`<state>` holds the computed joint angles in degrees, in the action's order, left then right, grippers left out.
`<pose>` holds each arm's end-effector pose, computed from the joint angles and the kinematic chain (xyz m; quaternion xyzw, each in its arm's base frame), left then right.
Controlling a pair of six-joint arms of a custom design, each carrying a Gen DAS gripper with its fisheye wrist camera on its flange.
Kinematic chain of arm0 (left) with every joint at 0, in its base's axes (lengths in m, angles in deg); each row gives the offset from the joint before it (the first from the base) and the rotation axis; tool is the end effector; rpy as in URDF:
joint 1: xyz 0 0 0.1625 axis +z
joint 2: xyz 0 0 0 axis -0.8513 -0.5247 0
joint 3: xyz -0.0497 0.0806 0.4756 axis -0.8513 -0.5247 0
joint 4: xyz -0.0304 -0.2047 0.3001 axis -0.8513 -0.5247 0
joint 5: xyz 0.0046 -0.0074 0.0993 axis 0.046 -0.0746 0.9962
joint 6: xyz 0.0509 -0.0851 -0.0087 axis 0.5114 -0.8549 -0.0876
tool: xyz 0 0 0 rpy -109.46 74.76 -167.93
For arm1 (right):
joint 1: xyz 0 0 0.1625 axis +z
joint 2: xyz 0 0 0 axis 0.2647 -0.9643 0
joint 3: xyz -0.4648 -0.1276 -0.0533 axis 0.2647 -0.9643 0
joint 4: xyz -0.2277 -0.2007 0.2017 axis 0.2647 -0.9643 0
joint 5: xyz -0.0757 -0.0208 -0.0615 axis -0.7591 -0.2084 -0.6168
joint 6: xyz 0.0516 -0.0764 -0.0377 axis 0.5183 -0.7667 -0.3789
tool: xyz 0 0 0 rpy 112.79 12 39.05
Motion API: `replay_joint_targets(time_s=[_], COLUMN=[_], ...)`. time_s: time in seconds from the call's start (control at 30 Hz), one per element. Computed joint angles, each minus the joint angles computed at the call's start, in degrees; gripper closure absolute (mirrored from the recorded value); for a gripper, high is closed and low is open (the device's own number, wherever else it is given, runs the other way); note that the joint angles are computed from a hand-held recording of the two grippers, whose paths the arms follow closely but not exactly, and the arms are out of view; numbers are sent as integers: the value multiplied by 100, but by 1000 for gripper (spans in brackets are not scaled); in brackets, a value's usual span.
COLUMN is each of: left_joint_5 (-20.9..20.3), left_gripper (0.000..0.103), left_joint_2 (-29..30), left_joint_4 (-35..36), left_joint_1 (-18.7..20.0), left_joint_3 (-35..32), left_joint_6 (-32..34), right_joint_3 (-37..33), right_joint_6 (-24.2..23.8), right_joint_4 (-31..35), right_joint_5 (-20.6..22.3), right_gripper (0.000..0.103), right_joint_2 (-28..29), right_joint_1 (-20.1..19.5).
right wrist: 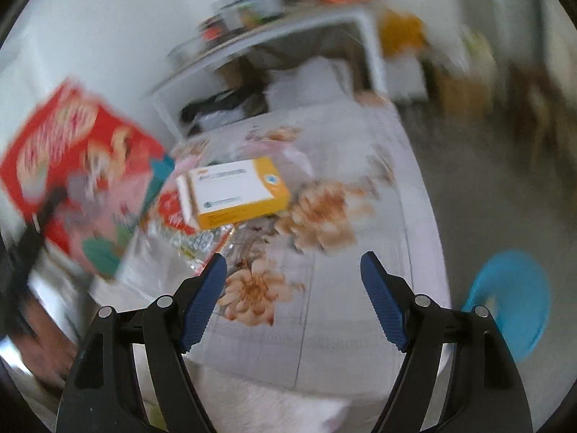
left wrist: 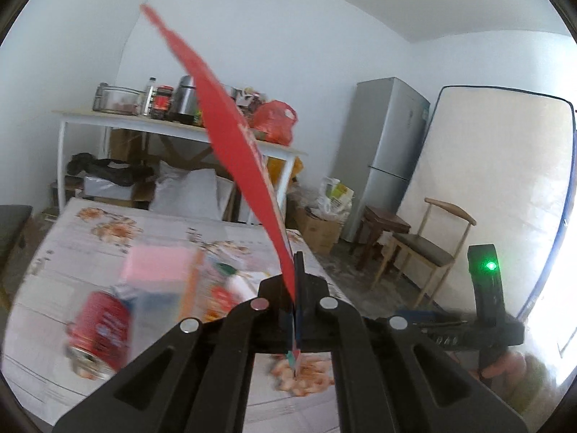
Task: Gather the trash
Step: 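Grasp the red snack bag with the left tool while the right tool grasps the white medicine box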
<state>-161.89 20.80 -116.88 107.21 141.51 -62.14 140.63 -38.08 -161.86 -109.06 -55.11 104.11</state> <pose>-0.2960 -0.5865 0.3500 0.3558 0.8263 -0.4353 0.0340 0.3772 -0.5467 0.2805 0.1128 -0.8665 0.3797 0.3038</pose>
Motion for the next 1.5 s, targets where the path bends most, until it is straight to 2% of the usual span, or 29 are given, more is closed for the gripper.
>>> replay_joint_targets(time_s=[0.07, 0.2, 0.23, 0.33, 0.4, 0.53, 0.63, 0.7, 0.87, 0.9, 0.93, 0.97, 1.1, 1.2, 1.33, 1.47, 1.5], left_joint_5=[-64, -176, -181, -196, -233, -343, -399, -427, -495, -514, -535, -551, -623, -630, -633, -598, -583], left_gripper=[103, 103, 103, 103, 103, 103, 103, 103, 103, 103, 103, 103, 103, 103, 103, 103, 103], left_joint_2=[-92, -174, -190, -210, -211, -182, -135, -114, -80, -82, -95, -102, -137, -163, -219, -267, -274], left_joint_4=[286, 808, 864, 983, 1038, 1311, 1487, 1576, 1793, 1802, 1798, 1779, 1707, 1668, 1561, 1432, 1397], left_joint_1=[93, 264, 295, 380, 414, 502, 549, 567, 609, 616, 610, 614, 618, 609, 577, 521, 509], left_joint_3=[-143, -426, -466, -527, -552, -730, -854, -899, -972, -971, -955, -942, -891, -843, -744, -615, -582], left_joint_6=[-42, -197, -226, -285, -275, -205, -120, -81, -27, -16, -14, -9, -19, -30, -60, -64, -55], right_joint_3=[-492, -1328, -1592, -2114, -2312, -2855, -3389, -3629, -4084, -4107, -4078, -4059, -3838, -3450, -2891, -2118, -1862], right_joint_6=[-1138, -2807, -3368, -4534, -5032, -6085, -6360, -6617, -6483, -6428, -6347, -6270, -5727, -5571, -5135, -4392, -4143], right_joint_4=[303, 1085, 1349, 1575, 1709, 2499, 3357, 3498, 4547, 4696, 4778, 4832, 4878, 4442, 3868, 2664, 2188], right_joint_5=[-69, 8, 60, -105, -53, -79, -160, -227, -220, -213, -197, -176, 60, 81, 184, 329, 356], right_gripper=[25, 10, 9, 8, 8, 8, 8, 8, 9, 13, 14, 21, 25, 26, 26, 27, 27], right_joint_2=[276, 688, 818, 1165, 1268, 1494, 1699, 1844, 2005, 2002, 1978, 1951, 1711, 1488, 1140, 718, 602], right_joint_1=[-6, -98, -137, -221, -287, -413, -465, -486, -501, -507, -510, -518, -527, -471, -353, -263, -244])
